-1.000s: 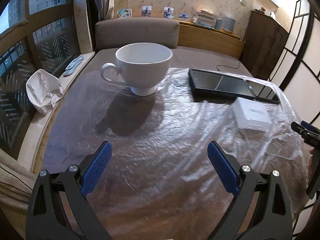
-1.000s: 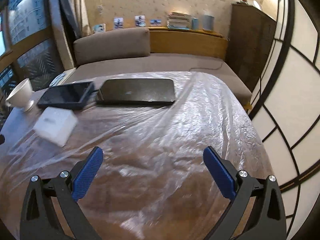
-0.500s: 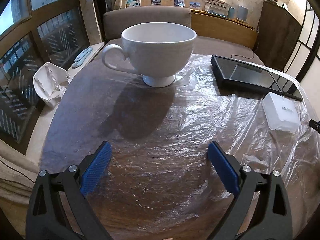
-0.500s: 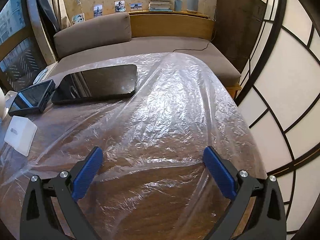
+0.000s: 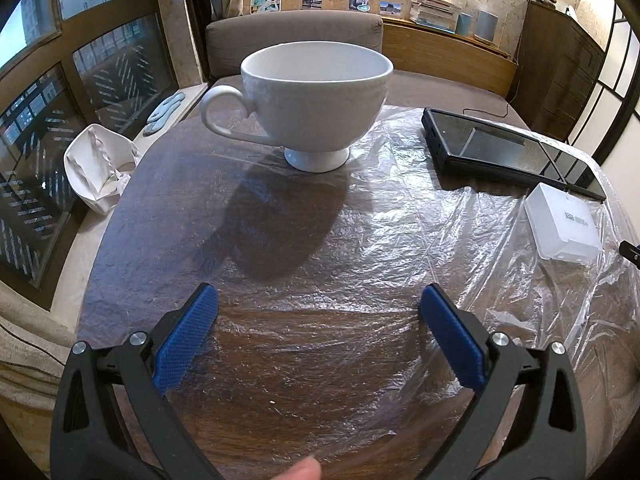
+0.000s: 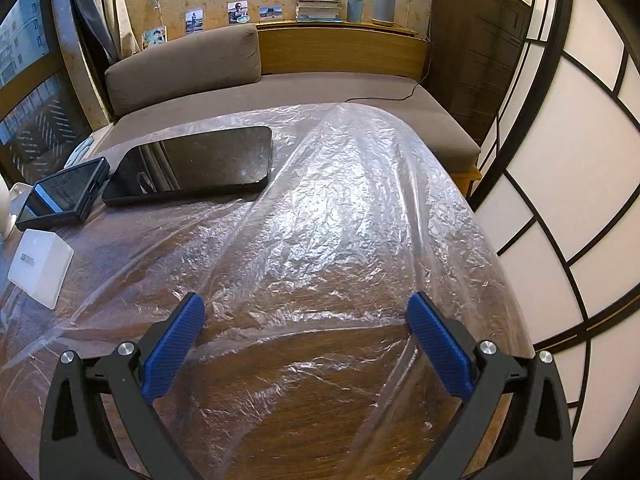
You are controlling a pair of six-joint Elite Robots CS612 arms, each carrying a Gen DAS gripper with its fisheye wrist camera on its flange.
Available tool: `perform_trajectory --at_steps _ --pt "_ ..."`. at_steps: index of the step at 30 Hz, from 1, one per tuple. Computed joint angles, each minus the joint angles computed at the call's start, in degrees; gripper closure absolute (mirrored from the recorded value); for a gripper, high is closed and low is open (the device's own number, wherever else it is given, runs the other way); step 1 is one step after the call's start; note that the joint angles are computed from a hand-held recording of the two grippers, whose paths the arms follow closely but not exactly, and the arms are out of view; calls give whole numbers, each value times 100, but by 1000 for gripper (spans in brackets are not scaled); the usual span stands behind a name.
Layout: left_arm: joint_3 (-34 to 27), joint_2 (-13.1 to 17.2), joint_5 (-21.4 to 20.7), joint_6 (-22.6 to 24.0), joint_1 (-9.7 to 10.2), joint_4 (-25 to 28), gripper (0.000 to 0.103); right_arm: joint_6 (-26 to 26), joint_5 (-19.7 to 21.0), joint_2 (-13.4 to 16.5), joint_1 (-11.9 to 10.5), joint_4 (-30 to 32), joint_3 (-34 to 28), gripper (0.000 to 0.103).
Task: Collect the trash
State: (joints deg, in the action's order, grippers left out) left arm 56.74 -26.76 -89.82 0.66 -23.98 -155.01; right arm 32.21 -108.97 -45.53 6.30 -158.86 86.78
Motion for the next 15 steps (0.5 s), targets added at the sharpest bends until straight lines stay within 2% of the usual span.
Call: perform_trajectory --at_steps 15 --pt "-7 14 13 -11 -19 -8 1 -4 6 6 -13 -1 -8 4"
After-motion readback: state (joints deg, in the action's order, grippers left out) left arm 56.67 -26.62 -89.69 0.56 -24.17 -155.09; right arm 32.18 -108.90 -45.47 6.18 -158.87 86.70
